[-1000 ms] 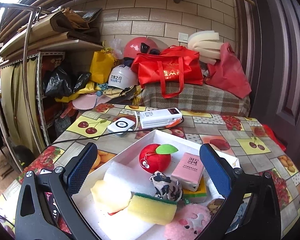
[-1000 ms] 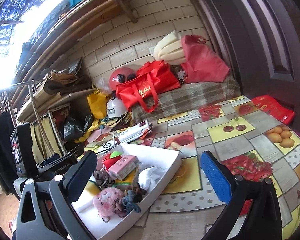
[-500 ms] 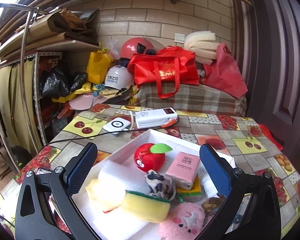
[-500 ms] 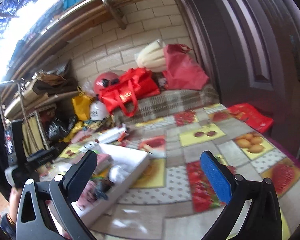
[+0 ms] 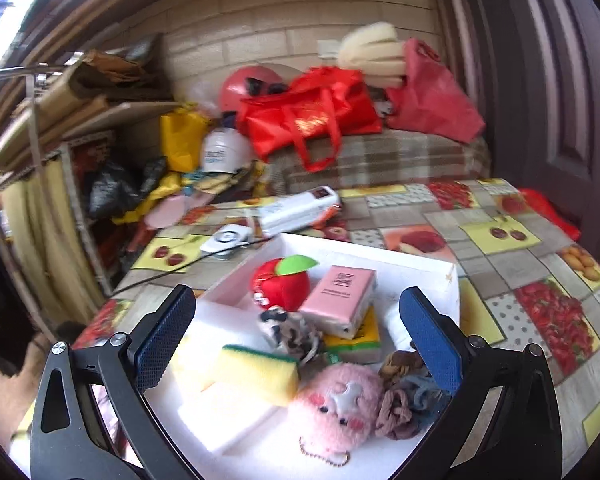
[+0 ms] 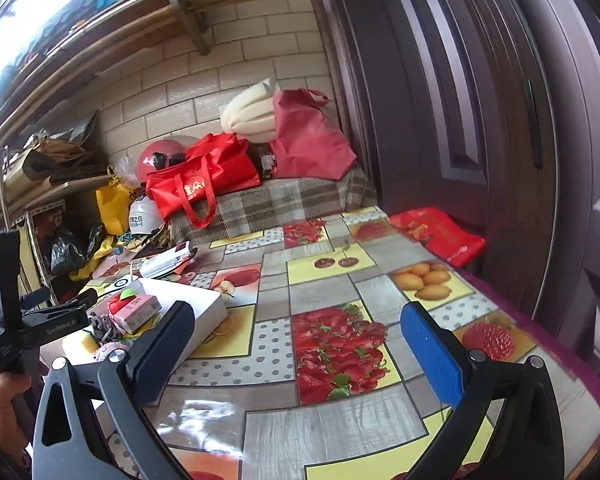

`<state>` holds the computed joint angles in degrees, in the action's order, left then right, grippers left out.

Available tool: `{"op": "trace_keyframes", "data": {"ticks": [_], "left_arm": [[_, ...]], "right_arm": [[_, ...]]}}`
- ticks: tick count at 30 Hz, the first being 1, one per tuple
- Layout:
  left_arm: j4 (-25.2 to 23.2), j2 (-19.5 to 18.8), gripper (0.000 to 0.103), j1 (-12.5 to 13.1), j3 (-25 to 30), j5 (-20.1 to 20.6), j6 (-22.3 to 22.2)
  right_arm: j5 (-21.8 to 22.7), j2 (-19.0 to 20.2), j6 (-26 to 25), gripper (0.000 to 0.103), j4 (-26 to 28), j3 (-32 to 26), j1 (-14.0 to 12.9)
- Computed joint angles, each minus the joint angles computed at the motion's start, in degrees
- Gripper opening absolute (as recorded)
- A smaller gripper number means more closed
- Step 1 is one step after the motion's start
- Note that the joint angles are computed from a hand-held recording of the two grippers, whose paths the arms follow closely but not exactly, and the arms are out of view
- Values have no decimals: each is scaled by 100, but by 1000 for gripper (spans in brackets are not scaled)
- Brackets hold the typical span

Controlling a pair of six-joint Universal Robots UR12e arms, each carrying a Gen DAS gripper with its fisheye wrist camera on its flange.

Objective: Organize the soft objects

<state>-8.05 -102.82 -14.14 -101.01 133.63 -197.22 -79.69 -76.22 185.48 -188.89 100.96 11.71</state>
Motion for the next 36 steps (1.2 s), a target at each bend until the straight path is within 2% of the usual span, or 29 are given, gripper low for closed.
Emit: {"op": "trace_keyframes", "data": {"ticks": [2,4,5,7,8,10,16,20,23,25,26,28,31,36], "left_arm": [[-290,75,103,-105,13,198,-293],[-333,110,103,-231,-15,505,-428],[-176,104,103,-349,-53,762,-396],[13,143,103,-468,-140,780,-256],[120,214,103,-518,-226,521,-116],[233,308,103,-581,-339,170,-55],[17,445,103,-745,-328,-28,-98],[251,492,103,-887,-359,280,-92],[275,549,103,-933,-400,376,-79],[142,516,103,-1005,-363,747,-184],[39,456,103,-1071,-317,1129,-248],[-161,434,103,-1122,-297,1445,-357],[-460,570,103,-1105,-376,1216,-644],[-855,763,103,-1098,-466,922,-1115]], "right_arm": [[-292,0,-101,103,-203,26,87],[-985,23,-148,103,-494,54,242],[-1400,43,-219,103,-659,58,332],[-1867,64,-351,103,-921,72,425],[-1900,63,-362,103,-1002,83,423],[-1679,9,-319,103,-1113,157,351],[-990,-145,90,103,-1148,311,141],[-715,-195,415,103,-1777,478,58],[-498,-244,637,103,-2013,558,6],[-283,-299,721,103,-2012,601,-32],[-191,-317,718,103,-1965,609,-45],[-54,-373,650,103,-1858,646,-52],[5,-436,506,103,-1818,705,-39],[148,-538,599,103,-1937,825,-88]]}}
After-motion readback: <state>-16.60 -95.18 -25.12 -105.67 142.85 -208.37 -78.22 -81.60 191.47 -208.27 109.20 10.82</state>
